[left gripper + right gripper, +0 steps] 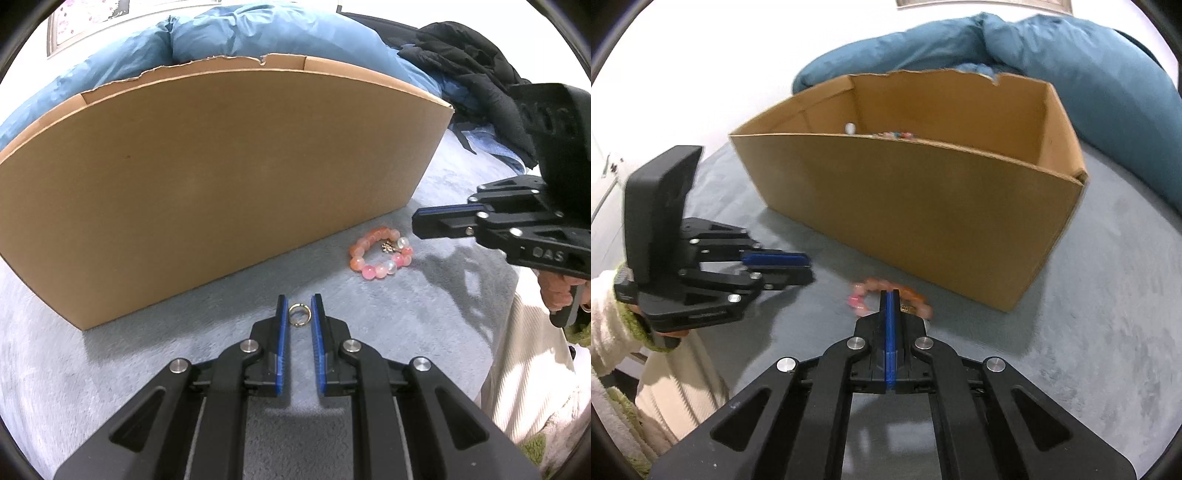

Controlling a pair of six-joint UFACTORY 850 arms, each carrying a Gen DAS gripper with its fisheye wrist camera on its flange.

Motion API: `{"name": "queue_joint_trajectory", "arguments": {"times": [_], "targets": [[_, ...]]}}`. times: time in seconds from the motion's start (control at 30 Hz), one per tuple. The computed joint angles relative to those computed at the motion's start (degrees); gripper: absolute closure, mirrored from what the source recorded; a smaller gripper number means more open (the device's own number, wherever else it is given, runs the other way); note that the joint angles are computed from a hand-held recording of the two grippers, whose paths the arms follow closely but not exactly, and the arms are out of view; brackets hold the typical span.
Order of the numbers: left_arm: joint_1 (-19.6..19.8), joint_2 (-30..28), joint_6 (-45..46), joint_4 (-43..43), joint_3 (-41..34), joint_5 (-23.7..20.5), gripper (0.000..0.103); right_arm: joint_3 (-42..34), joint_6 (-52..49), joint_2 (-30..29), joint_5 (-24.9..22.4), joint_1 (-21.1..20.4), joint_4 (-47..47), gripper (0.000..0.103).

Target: Organize jewelry

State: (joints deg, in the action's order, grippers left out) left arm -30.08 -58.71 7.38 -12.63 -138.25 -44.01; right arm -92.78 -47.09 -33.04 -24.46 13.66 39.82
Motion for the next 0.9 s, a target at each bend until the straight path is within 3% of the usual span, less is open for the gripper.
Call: {"name": "queue_joint_trajectory", "arguments": {"times": [0.17, 0.23, 0.3, 0.33, 0.47, 0.63, 0.67, 0.7, 0.9], "targets": [[0.2, 1.4, 0.8, -0.4, 2.4, 1.3, 0.091, 0.7, 3.1, 0.6, 0.0, -0.1, -2.2, 0.100], [0.3, 1.7, 0.9, -0.5, 2.7, 1.6, 0.091, 0.4, 6.4, 0.3, 0.3, -0.3, -3.7, 0.091], [0.3, 1.9, 1.0, -0.5, 3.0, 1.8, 0.091, -0.1, 9.6, -0.2, 0.2, -0.7, -5.3, 0.075], [0.3, 2.0, 1.0, -0.5, 3.3, 2.0, 0.091, -0.5, 11.3, -0.6, -0.1, -0.8, -6.5, 0.074], [0.4, 2.9, 0.9, -0.5, 4.8, 2.9, 0.091, -3.4, 17.2, -3.2, -3.1, -0.9, -9.9, 0.075], [0.5, 3.9, 0.8, -0.8, 6.6, 3.7, 0.091, -6.1, 18.0, -5.7, -6.7, -1.4, -7.9, 0.092], [0.5, 4.1, 0.8, -0.8, 6.9, 3.9, 0.091, -6.4, 18.5, -5.9, -6.7, -1.4, -8.3, 0.093], [0.6, 4.3, 0.8, -0.9, 7.4, 4.2, 0.091, -6.3, 18.2, -5.8, -6.4, -1.5, -7.7, 0.103], [0.8, 5.2, 0.6, -1.3, 8.9, 5.2, 0.091, -3.5, 13.9, -3.2, -2.6, -0.9, -4.1, 0.103]]}}
